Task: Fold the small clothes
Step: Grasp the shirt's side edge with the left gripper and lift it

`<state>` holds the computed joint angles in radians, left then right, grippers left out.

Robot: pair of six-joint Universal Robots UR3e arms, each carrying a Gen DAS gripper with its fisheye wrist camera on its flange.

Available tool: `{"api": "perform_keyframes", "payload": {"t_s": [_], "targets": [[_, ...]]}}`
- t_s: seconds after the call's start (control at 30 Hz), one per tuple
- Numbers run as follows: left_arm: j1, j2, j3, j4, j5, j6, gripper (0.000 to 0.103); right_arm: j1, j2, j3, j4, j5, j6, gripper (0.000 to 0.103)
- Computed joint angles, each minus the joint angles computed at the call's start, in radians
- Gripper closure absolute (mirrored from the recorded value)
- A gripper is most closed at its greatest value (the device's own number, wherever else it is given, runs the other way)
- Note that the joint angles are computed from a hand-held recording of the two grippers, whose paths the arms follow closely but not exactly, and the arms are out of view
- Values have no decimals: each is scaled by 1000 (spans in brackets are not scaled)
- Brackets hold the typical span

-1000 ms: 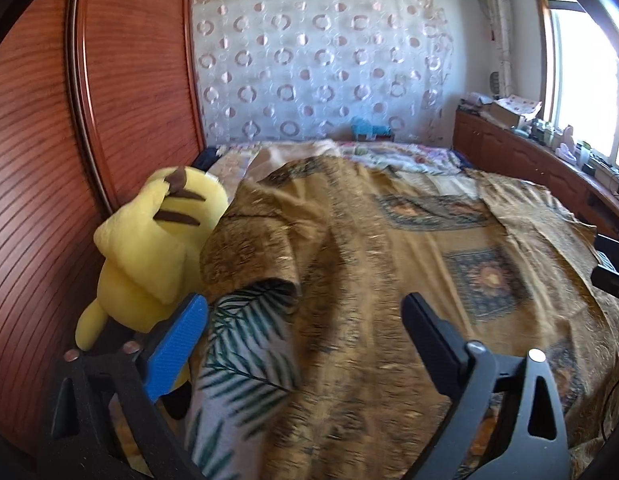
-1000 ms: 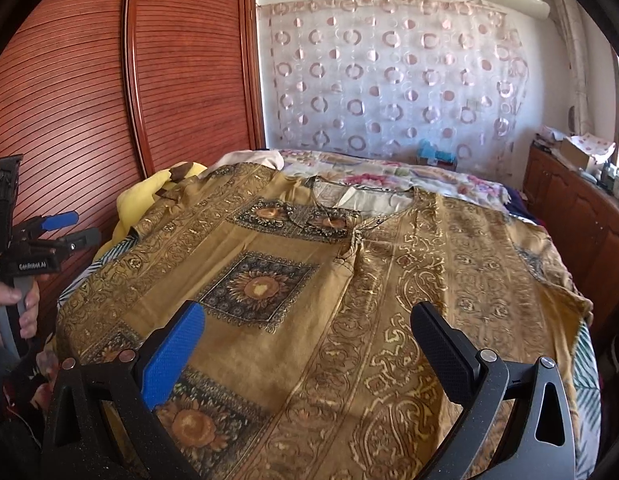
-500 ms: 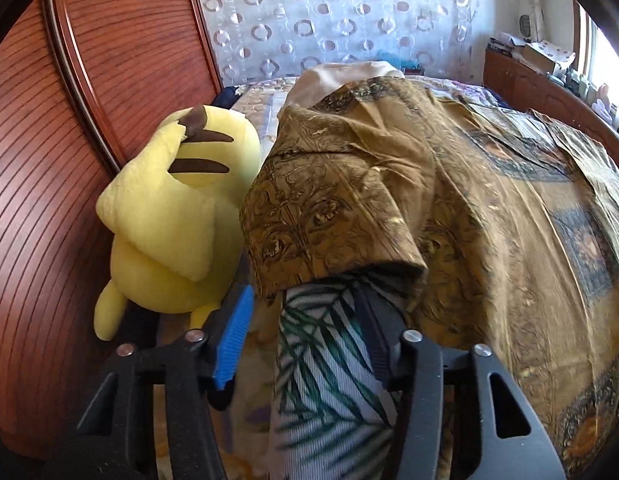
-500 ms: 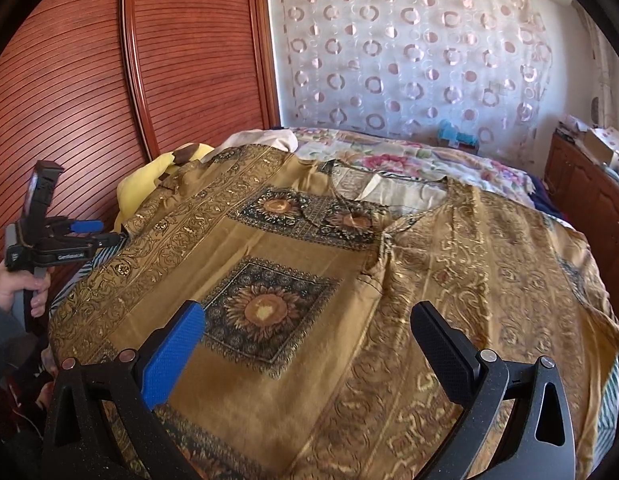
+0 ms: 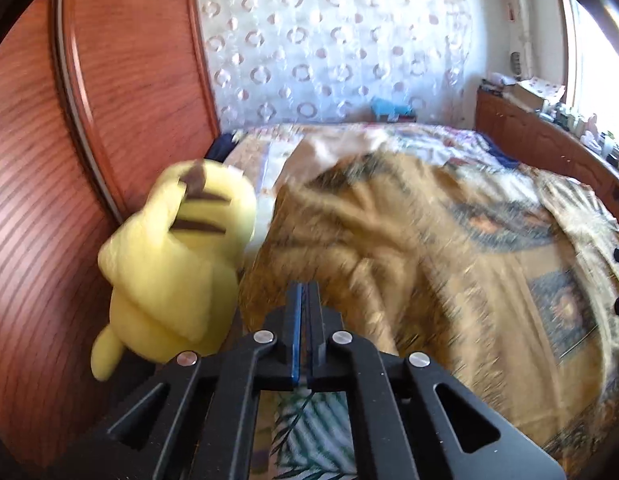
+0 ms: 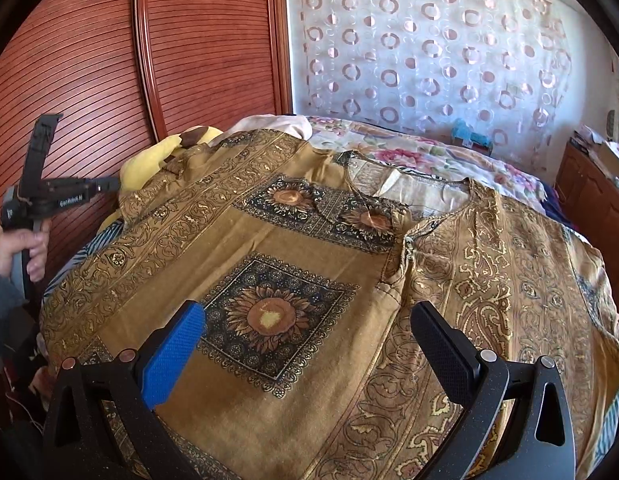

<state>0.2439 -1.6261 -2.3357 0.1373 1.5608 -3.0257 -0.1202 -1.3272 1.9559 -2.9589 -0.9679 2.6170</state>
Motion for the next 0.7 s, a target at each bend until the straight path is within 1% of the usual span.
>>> {"api": "perform_keyframes", "payload": {"t_s": [0.03, 0.1, 0.13, 0.2, 0.23, 0.27, 0.3, 0.33, 0.37, 0.43, 0.5, 0.57, 0.67, 0.7], "targets": [[-16, 5, 29, -28, 0, 8, 101, -4, -2, 4, -3, 3, 2, 1], [-55, 5, 75, -60, 32, 30, 101, -6, 1, 2, -7, 2, 10, 1], [-79, 7, 88, -64, 63, 52, 101, -8, 0, 3, -10, 2, 14, 1], [-89, 17, 95, -90, 89, 70, 100, -16, -11, 14, -12, 11, 17, 1], [-85, 28, 92, -117, 93, 75, 96, -24, -22, 24, -10, 18, 14, 1], [-76, 39, 84, -136, 85, 80, 83, -28, -24, 28, -10, 22, 13, 1], [-50, 61, 62, -158, 53, 92, 77, -34, -28, 33, -6, 30, 9, 1], [-36, 73, 41, -161, 34, 93, 63, -34, -26, 31, -6, 32, 11, 1], [-21, 85, 22, -170, 15, 97, 57, -33, -24, 34, -10, 33, 13, 1], [4, 97, -18, -182, 2, 118, 56, -29, -14, 22, -6, 34, 16, 1], [1, 81, -43, -166, 24, 119, 56, -27, -11, 24, -8, 37, 14, 1], [14, 57, -60, -159, 21, 128, 56, -25, -8, 23, -8, 37, 9, 1], [31, -7, -45, -142, -7, 140, 56, -23, -1, 13, -8, 32, 7, 1], [27, -36, -24, -141, 1, 141, 57, -23, 2, 11, -10, 30, 9, 1]]}}
